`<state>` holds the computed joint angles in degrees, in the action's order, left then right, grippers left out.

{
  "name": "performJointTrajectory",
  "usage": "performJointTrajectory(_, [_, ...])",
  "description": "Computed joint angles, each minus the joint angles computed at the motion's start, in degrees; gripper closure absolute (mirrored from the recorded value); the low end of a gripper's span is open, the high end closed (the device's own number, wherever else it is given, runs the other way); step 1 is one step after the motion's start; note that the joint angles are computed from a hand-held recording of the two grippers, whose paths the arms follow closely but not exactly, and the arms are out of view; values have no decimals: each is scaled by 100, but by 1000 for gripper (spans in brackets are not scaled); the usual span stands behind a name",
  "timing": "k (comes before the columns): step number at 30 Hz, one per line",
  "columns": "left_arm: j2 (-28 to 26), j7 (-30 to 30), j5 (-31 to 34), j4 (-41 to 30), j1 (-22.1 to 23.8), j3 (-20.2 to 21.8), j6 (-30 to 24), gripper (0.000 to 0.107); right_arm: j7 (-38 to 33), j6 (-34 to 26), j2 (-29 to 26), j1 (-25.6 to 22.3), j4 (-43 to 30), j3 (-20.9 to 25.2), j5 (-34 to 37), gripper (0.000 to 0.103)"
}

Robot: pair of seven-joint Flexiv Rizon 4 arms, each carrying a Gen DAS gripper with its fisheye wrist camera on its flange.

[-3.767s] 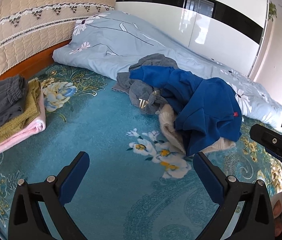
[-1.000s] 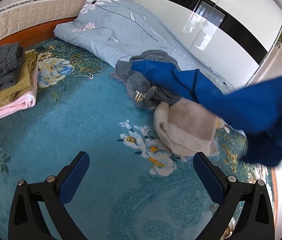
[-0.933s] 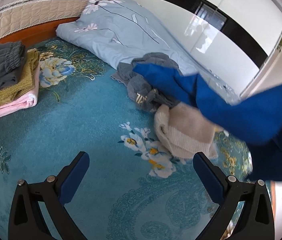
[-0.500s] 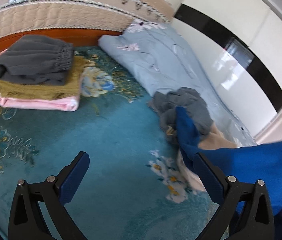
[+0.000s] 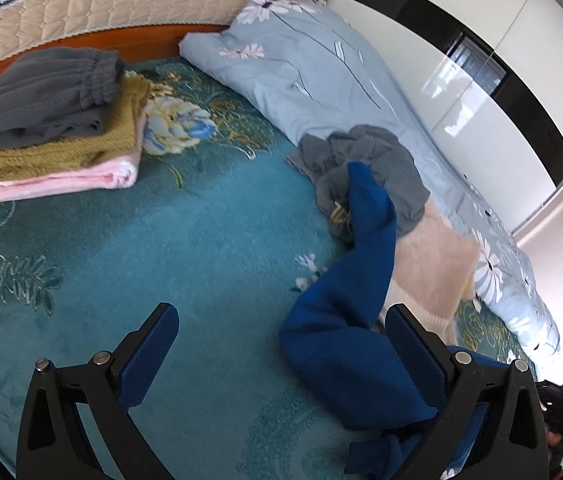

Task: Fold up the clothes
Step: 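Grasp the blue sweatshirt with the left gripper while the right gripper holds it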

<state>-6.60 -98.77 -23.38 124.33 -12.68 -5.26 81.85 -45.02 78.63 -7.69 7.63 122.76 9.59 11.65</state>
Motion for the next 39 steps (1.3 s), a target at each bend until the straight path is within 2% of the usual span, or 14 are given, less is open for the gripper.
performJointTrajectory(4, [-53,629,-569,-9,39,-245,-84,4,911,112,-122,69,356,-263,-386,96])
performJointTrajectory(10, [-285,580,-142,-309,-73,-147,-586,4,106,-8,-118,-224,280,123,96,91])
performJointTrajectory(12, [-316,1028,-613,-264,-6,-375,-570,4,-360,-176,72,-317,233,261,517,79])
performJointTrajectory(13, [-329,1282,-875,-250,14,-481,-575,4,-511,-220,193,-313,266,268,641,62])
performJointTrajectory(14, [-342,1591,-1189,-240,33,-600,-610,4,-656,-266,320,-295,303,261,760,52])
performJointTrajectory(16, [-394,1990,-1542,-278,-7,-683,-742,4,-725,-312,565,-278,421,268,767,51])
performJointTrajectory(19, [-529,2011,-1356,-451,-150,-561,-1073,4,577,-264,1196,-145,1117,128,-1277,49])
performJointTrajectory(20, [-579,1930,-1219,-522,-189,-510,-1207,4,717,-293,1365,-110,1212,181,-1706,49])
performJointTrajectory(23, [-712,1579,-757,-744,-281,-358,-1570,4,184,-302,1392,327,1131,298,-2181,49])
performJointTrajectory(26, [-759,1298,-392,-888,-318,-281,-1898,4,-113,-278,1028,709,921,407,-2707,49])
performJointTrajectory(29, [-757,1362,-721,-841,-235,-393,-2138,4,-101,-493,622,1000,699,399,-3098,49])
performJointTrajectory(32, [-823,1178,-842,-845,-243,-375,-2239,4,517,-715,470,1187,688,212,-4249,49])
performJointTrajectory(37, [-1039,1182,-1336,-841,-210,-539,-2245,14,787,-1331,392,1291,625,113,-5069,49])
performJointTrajectory(39, [-1091,1279,-1599,-799,-184,-623,-2198,22,839,-1532,394,1300,618,111,-5217,50])
